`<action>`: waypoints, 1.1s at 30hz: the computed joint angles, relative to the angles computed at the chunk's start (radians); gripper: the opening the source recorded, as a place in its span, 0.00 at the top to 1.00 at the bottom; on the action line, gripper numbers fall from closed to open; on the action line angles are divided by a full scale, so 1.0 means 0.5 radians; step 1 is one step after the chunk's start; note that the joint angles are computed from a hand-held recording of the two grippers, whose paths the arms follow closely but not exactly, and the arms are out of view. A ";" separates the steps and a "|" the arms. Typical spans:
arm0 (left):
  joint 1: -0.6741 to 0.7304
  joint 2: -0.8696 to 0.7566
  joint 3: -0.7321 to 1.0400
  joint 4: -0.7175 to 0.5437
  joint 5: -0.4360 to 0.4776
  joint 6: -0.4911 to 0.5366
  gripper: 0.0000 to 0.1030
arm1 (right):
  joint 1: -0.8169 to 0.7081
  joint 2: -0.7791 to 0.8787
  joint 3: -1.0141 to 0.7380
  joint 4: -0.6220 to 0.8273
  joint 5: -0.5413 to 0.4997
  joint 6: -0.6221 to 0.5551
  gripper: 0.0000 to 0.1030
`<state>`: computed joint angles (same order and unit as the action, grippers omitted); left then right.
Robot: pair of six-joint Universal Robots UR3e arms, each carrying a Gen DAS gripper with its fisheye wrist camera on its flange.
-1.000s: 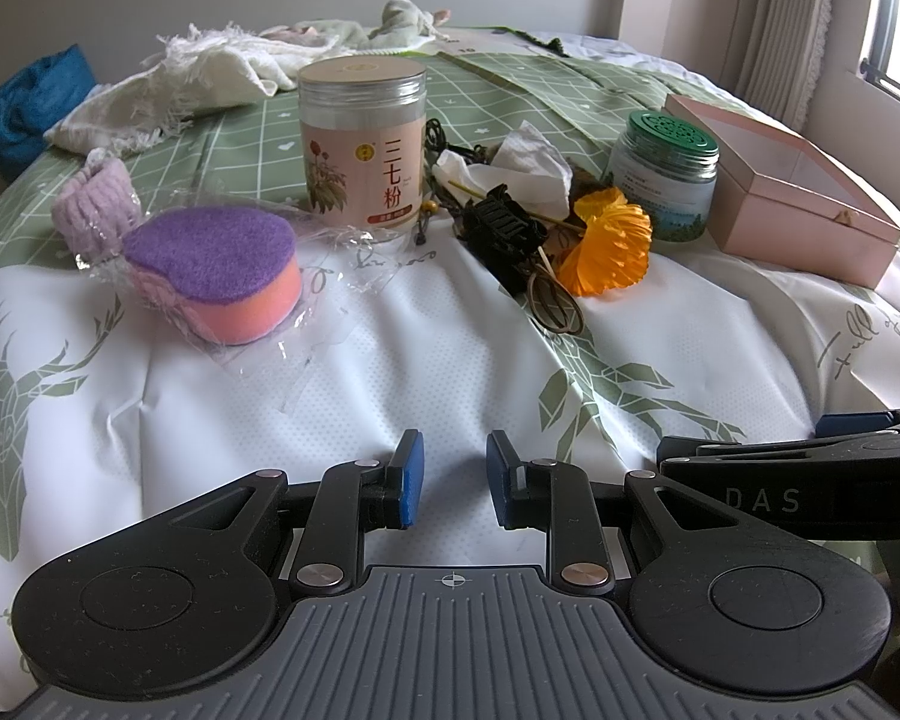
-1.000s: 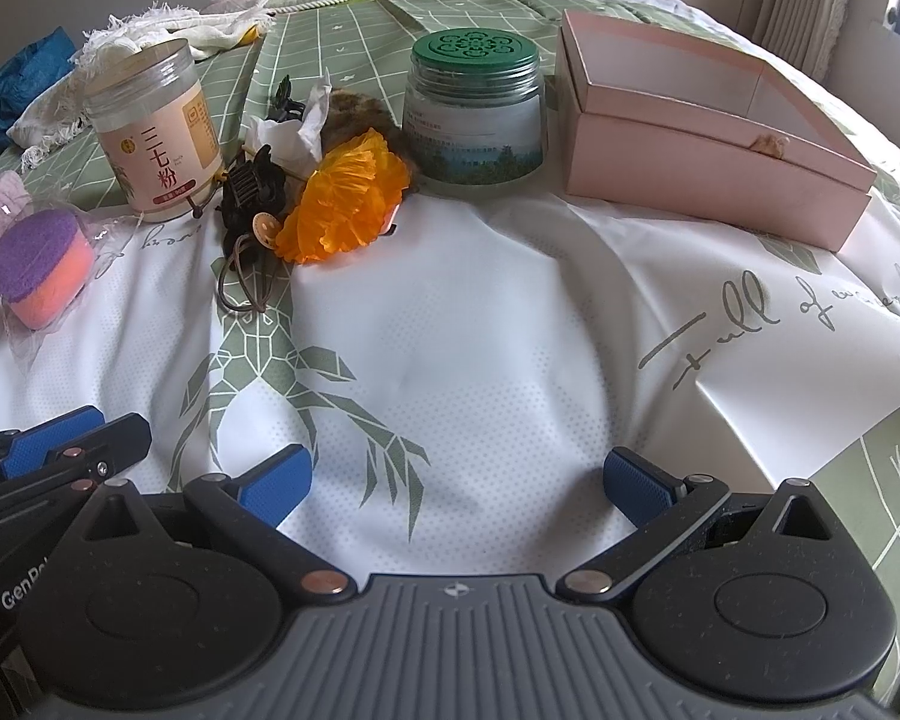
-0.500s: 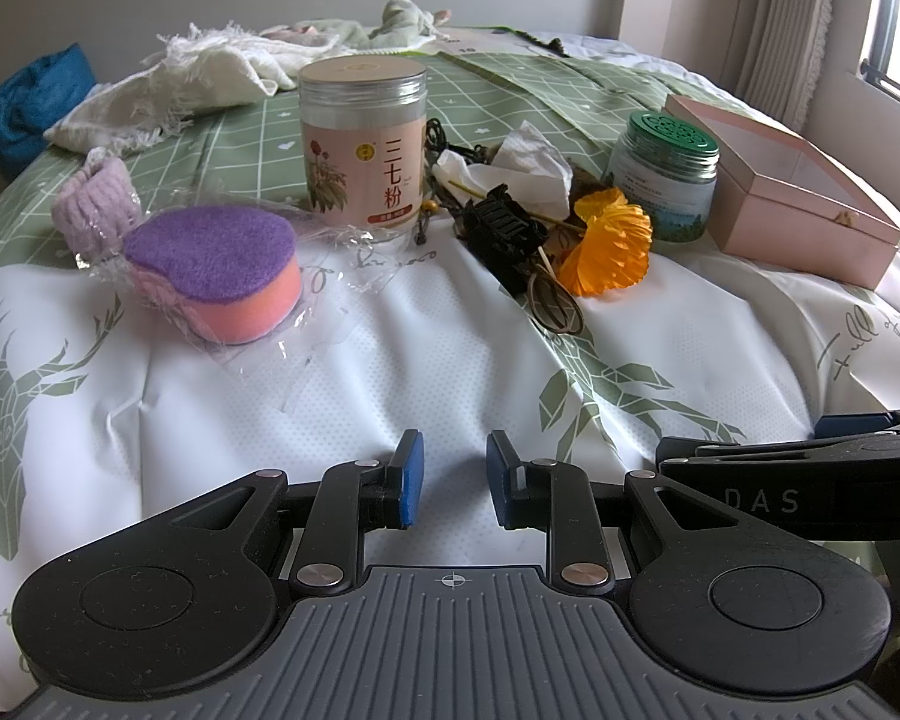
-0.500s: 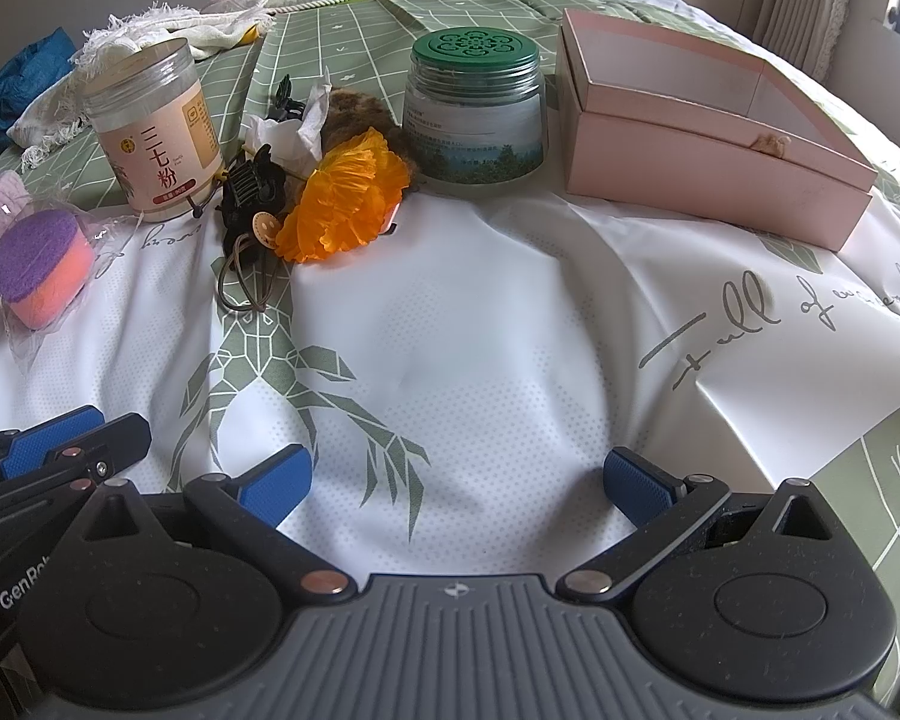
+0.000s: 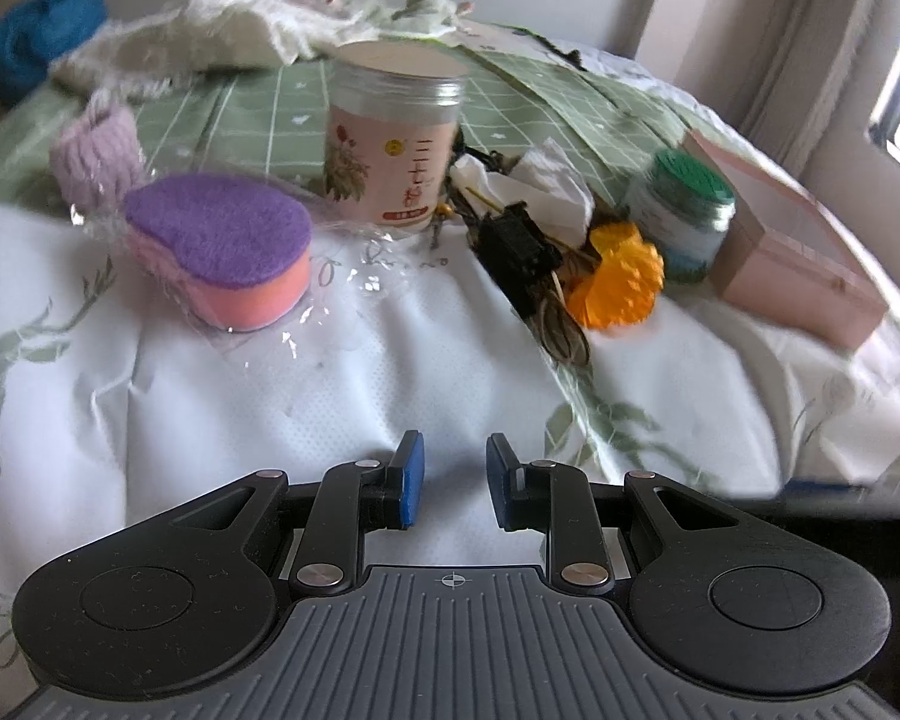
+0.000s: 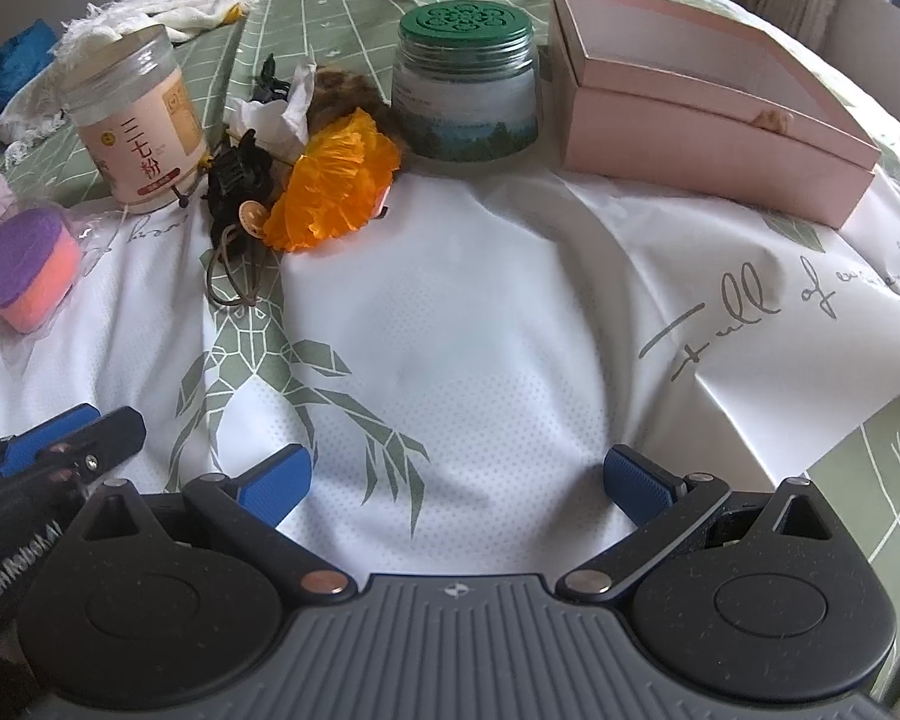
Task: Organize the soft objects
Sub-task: 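Grasp the pink knitted wristband with the left gripper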
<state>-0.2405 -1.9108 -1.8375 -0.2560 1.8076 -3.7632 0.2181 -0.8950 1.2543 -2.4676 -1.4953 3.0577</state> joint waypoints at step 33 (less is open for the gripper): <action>1.192 -0.126 0.505 -0.454 -0.506 1.000 0.65 | 0.182 -0.279 0.503 -0.649 0.116 -0.457 0.08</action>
<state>0.3557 -1.9738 -1.5847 -0.4829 1.5548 -3.2634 0.3090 -1.0347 1.5057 -2.7920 -1.4374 2.8293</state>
